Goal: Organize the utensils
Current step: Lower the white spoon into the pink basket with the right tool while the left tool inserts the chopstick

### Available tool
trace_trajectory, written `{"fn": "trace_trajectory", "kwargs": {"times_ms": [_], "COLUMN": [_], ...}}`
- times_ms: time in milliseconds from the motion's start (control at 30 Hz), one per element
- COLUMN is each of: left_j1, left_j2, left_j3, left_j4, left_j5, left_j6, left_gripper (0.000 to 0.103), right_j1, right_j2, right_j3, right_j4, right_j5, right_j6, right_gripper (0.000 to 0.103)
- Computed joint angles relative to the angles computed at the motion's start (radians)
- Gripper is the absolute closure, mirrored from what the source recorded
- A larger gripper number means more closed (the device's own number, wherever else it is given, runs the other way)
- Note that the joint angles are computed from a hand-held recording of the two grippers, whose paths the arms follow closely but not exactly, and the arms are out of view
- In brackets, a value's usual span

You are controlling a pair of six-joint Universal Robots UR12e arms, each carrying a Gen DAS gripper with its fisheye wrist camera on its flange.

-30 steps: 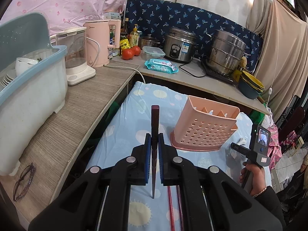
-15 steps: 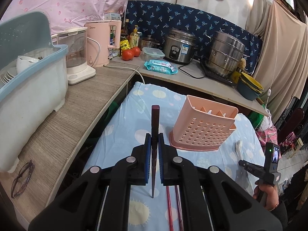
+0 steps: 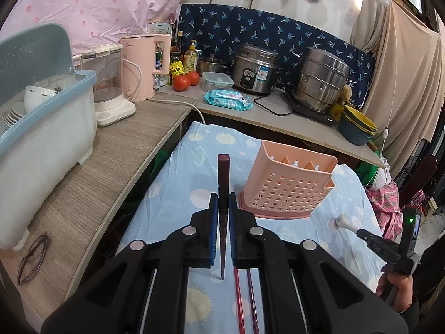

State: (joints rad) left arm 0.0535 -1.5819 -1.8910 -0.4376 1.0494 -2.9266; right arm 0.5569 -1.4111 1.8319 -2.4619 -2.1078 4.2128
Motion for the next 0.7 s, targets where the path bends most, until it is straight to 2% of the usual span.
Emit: {"fn": "trace_trajectory", "kwargs": {"times_ms": [433,700], "left_j1": [-0.001,-0.014], "left_j2": [0.001,-0.014], "left_j3": [0.031,0.098], "left_j4": [0.006,0.05], "left_j5": [-0.044,-0.073], "left_j6": [-0.001,-0.028], "left_gripper": [0.096,0.096], "right_j1": [0.009,-0.012], "right_j2": [-0.007,0.013], "right_j3": [-0.06,-0.165], "right_j4": [-0.081,-0.151], "right_j5": [-0.053,-0.059], "right_j6": [-0.112,-0.293], "right_gripper": [0.097,0.097]}}
